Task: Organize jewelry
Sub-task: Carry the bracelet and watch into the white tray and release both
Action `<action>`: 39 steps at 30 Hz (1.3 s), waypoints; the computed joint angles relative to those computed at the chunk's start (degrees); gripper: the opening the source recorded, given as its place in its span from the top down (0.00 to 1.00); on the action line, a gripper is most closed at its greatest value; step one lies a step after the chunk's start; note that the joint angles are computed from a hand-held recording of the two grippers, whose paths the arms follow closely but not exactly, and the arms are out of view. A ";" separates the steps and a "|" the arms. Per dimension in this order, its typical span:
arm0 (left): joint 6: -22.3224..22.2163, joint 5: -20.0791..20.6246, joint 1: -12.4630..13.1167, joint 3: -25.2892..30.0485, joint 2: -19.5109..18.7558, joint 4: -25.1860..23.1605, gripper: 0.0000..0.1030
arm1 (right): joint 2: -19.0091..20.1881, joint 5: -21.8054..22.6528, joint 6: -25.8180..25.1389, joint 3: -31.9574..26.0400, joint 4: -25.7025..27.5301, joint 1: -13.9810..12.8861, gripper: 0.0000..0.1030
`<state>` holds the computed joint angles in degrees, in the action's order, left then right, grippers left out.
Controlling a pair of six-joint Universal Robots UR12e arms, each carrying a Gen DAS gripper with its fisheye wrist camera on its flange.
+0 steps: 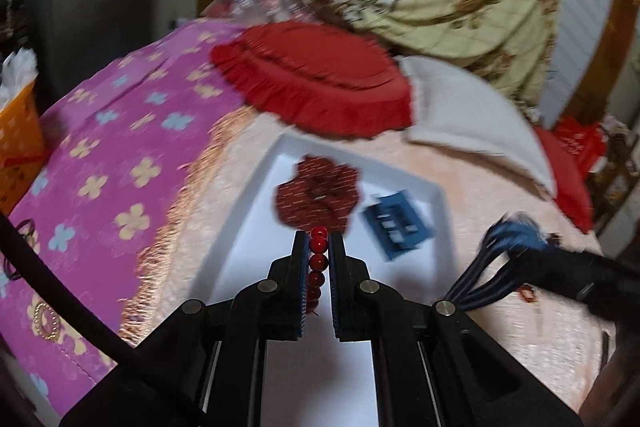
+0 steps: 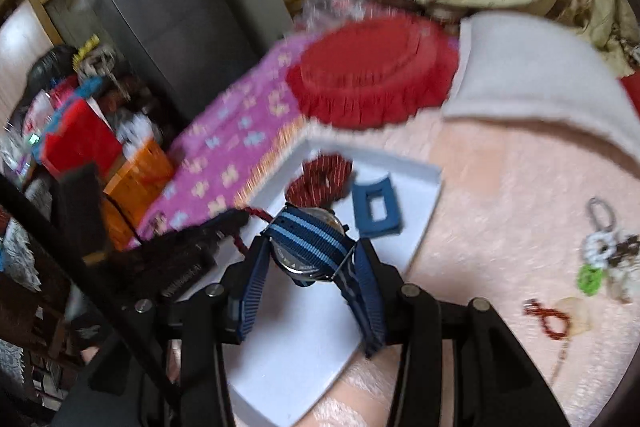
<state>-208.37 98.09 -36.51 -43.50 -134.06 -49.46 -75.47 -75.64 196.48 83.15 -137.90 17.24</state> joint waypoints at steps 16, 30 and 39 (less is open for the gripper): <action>-3.38 0.37 0.78 0.73 -1.01 -3.22 0.99 | 8.60 -2.48 -2.77 -7.45 8.31 1.88 0.64; -2.29 10.10 -1.35 1.81 -1.36 -1.52 0.98 | 2.98 -4.68 2.84 -1.36 1.39 -0.18 0.45; 0.01 14.70 -2.83 2.71 -1.61 -0.53 0.95 | -4.05 -8.08 5.82 7.56 -2.40 -2.42 0.44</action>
<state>-208.36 112.79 -39.34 -40.79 -135.67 -49.99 -79.52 -83.73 202.30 90.71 -140.30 14.81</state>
